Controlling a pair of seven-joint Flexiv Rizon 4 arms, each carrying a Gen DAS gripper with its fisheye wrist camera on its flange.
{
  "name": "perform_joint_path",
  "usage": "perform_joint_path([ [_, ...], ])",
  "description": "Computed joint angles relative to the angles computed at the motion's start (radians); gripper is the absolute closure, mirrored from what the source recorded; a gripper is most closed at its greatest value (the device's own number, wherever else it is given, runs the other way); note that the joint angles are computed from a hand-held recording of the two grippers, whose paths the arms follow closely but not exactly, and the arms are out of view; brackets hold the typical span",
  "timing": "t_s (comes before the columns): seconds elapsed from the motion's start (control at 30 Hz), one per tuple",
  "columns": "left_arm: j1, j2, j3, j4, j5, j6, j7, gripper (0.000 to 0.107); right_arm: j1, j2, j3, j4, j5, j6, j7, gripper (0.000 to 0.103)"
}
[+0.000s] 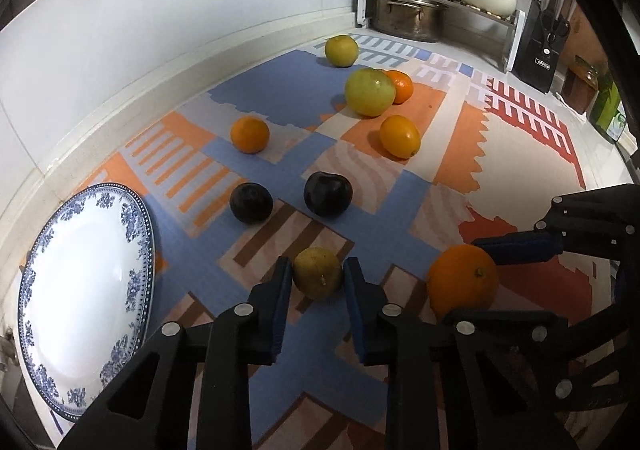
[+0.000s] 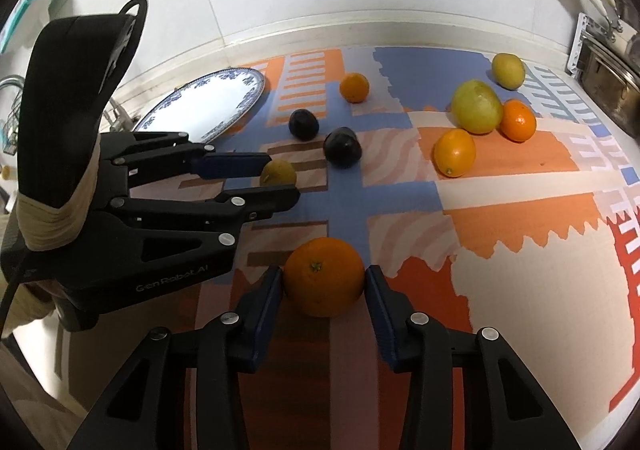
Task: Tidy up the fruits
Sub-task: 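Grasp the small brown fruit with the left tool while the right tool grasps the orange, then carry both fruits to the blue-and-white plate and open both tools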
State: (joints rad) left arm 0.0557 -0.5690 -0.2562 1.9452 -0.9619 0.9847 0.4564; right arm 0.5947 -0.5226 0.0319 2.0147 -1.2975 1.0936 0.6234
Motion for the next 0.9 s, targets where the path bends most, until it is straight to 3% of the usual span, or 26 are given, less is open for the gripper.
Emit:
perform_joint_path([
  [0.37, 0.013, 0.037, 0.014, 0.020, -0.074, -0.011, -0.040, 0.081, -0.015, 0.013, 0.000, 0.001, -0.053, -0.032, 0.020, 0.060],
  [0.9, -0.008, 0.089, 0.071, 0.031, -0.390, 0.064, -0.054, 0.081, -0.055, -0.025, -0.016, -0.119, -0.225, 0.023, -0.077, 0.060],
])
